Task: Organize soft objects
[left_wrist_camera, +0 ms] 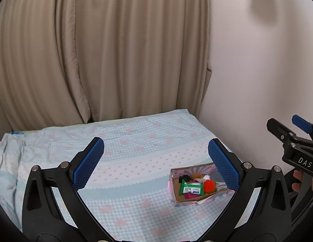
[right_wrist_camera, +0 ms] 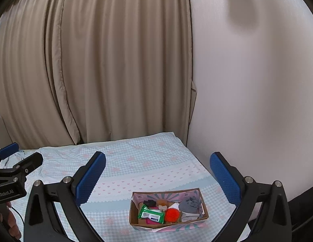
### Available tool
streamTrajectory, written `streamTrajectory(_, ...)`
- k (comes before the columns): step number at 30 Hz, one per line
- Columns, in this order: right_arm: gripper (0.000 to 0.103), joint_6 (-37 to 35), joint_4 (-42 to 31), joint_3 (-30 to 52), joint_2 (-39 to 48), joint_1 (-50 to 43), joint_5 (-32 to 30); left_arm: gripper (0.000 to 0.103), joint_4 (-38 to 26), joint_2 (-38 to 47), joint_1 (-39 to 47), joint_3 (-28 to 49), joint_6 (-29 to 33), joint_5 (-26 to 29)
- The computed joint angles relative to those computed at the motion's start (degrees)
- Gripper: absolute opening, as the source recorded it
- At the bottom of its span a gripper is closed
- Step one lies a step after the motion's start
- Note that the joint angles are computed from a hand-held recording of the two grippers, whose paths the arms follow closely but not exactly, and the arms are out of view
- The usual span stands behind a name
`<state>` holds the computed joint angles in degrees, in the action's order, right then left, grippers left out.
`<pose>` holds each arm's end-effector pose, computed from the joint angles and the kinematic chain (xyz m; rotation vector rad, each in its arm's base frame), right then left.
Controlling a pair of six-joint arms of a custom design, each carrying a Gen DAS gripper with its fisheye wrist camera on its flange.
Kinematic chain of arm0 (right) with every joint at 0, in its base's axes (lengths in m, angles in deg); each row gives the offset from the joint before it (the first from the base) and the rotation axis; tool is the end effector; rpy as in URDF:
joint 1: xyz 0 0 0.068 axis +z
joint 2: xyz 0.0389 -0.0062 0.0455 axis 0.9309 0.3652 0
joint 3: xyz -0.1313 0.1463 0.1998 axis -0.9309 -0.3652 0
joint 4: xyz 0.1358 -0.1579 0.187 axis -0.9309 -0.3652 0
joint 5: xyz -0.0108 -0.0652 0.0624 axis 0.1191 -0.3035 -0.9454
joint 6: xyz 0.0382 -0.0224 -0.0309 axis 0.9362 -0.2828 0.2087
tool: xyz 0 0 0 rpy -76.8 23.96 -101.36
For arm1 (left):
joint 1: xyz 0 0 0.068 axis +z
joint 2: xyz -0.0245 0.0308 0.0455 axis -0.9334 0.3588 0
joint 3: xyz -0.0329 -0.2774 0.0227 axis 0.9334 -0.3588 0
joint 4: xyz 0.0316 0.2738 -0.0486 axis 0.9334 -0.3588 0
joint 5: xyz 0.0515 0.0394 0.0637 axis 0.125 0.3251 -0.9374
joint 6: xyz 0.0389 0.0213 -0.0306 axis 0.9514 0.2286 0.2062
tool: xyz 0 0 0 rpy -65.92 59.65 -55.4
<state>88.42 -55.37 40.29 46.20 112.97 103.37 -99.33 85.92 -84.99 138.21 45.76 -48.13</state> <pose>0.2501 0.2049 0.4863 0.3178 1.9639 -0.1675 0.3093 -0.0925 0.5175 0.3623 2.0115 -0.2639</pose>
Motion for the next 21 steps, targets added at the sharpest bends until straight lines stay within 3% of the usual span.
streamTrajectory(21,0.103,-0.3,-1.28,1.23,0.15,0.04,0.11,0.103,0.33,-1.67,0.01,-1.76,-0.28,0.23)
